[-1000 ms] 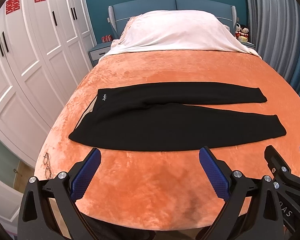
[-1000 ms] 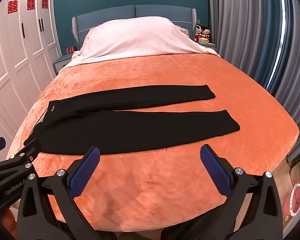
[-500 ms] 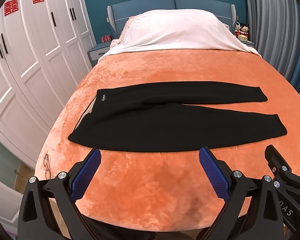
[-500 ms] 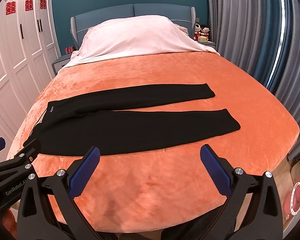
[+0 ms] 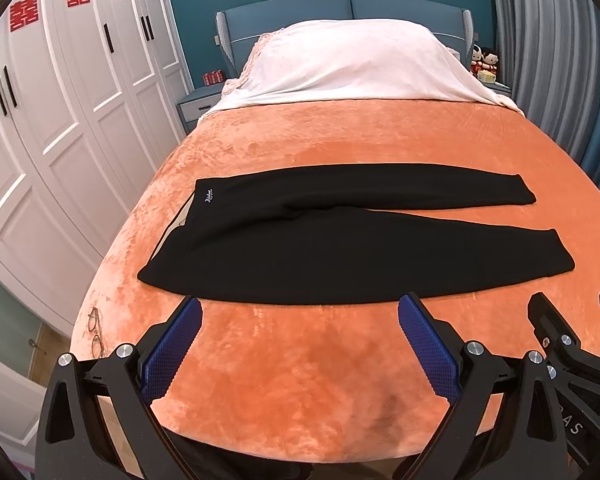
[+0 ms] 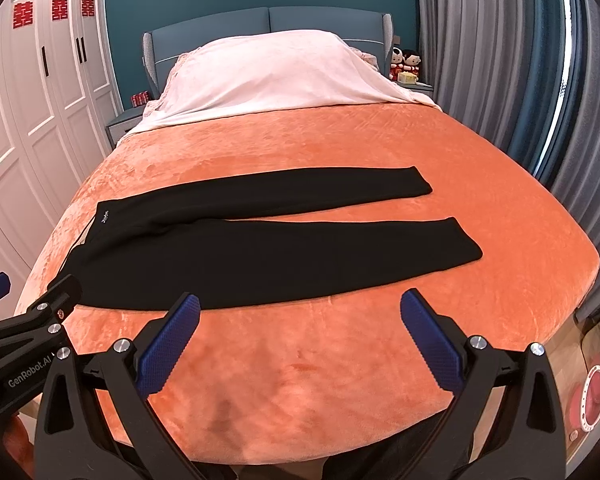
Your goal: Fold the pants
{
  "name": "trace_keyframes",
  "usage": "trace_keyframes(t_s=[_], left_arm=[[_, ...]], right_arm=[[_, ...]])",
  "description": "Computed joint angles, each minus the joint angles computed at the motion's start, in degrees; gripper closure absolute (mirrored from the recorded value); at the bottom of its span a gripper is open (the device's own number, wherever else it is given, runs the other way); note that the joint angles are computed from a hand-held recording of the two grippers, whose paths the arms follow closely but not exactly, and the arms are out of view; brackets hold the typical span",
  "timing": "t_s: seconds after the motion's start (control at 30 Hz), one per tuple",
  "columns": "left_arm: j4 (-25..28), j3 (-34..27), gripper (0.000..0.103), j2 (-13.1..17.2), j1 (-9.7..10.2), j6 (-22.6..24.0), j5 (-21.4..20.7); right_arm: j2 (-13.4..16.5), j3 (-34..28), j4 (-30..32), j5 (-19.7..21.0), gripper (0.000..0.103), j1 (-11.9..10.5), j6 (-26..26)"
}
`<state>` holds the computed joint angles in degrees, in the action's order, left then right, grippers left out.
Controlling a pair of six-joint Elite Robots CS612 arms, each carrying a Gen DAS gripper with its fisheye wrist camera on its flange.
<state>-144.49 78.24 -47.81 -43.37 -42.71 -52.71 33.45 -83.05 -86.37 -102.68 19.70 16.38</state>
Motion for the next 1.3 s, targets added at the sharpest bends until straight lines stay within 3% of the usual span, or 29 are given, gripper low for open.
trace_keyframes(t_s=[0.5, 0.83, 1.1, 1.2, 1.3], left_arm=[[0.6, -0.3, 0.007, 0.2, 0.24, 0.0, -0.6], [2.0, -2.6, 0.006, 2.0, 1.47, 0.0, -3.2], [1.3, -6.4, 0.006, 5.4, 3.89, 1.1, -5.5], [1.7, -9.2, 0.006, 7.4, 5.62, 0.1, -8.1], [1.6, -11.6, 0.006, 9.3, 6.49, 0.1, -7.8]], right_arm=[[0.0, 0.4, 0.2, 0.3, 0.005, 0.0, 0.1], [-0.6, 2.9, 0.8, 1.5, 0.005, -0.9, 1.1], [-1.2, 8.5, -1.8, 6.1, 0.005, -5.4, 0.5], [-2.9, 13.9, -6.0, 7.7, 0.005, -8.1, -0.5], [-6.4, 23.2, -11.7, 7.5, 0.005, -10.7, -2.9]])
